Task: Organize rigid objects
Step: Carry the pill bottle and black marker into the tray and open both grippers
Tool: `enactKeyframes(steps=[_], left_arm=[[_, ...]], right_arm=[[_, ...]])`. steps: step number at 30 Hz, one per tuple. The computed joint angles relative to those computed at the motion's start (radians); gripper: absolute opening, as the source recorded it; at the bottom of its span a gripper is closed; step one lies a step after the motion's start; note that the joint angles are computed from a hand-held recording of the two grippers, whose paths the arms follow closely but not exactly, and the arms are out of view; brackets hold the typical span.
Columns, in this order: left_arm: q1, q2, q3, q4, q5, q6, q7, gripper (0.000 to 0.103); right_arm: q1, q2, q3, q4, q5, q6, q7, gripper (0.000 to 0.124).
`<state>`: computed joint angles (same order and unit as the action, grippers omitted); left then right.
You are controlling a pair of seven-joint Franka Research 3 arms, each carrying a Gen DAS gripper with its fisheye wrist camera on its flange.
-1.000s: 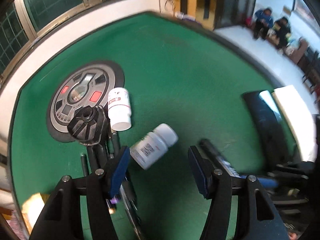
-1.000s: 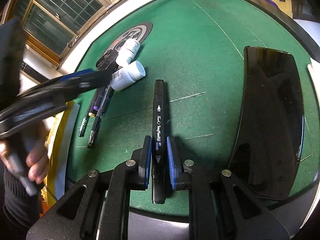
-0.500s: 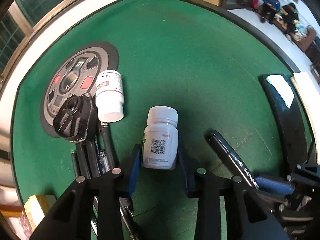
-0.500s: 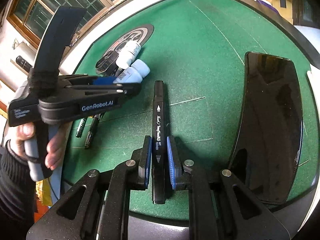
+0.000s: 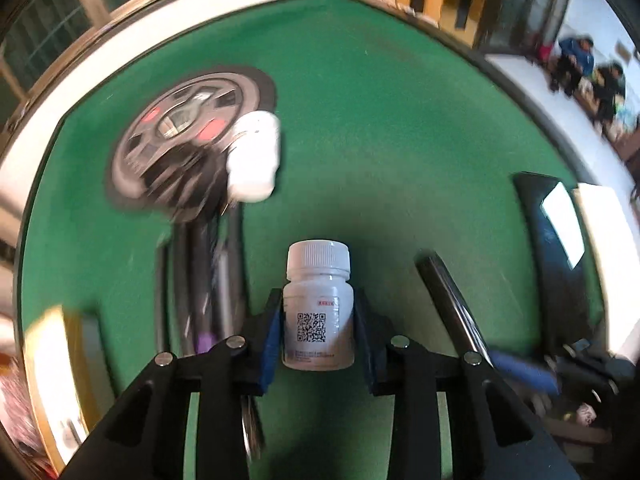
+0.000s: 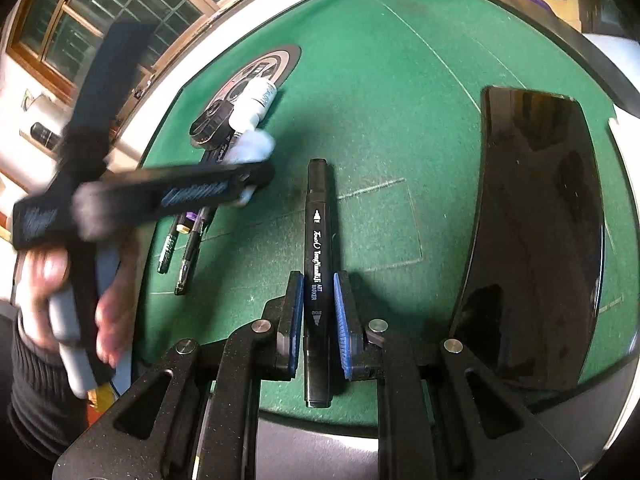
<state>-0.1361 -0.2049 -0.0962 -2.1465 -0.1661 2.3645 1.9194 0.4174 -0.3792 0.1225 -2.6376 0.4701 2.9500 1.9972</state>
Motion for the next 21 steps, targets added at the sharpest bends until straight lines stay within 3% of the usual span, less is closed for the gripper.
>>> enactKeyframes(steps=[6, 10, 16, 21], left_arm=[[-0.001, -0.278, 0.135, -0.197, -0.245, -0.054, 0.019, 0.033], [0.034, -0.408, 0.22, -0.263, -0.304, -0.084, -0.018, 0.033], [0.144, -0.447, 0.27, -0.299, -0.254, -0.017, -0.105, 0.033], [0.183, -0.395, 0.313, -0.294, -0.231, 0.0, -0.141, 0.033]], right_arm=[[0.133, -0.009, -0.124, -0.011, 0.203, 0.059, -0.132, 0.015], [0.169, -0.029, -0.121, 0.013, 0.252, 0.086, -0.197, 0.014], [0.333, 0.039, -0.159, 0.146, 0.398, 0.051, -0.408, 0.014], [0.368, 0.167, -0.116, 0.313, 0.466, -0.042, -0.55, 0.015]])
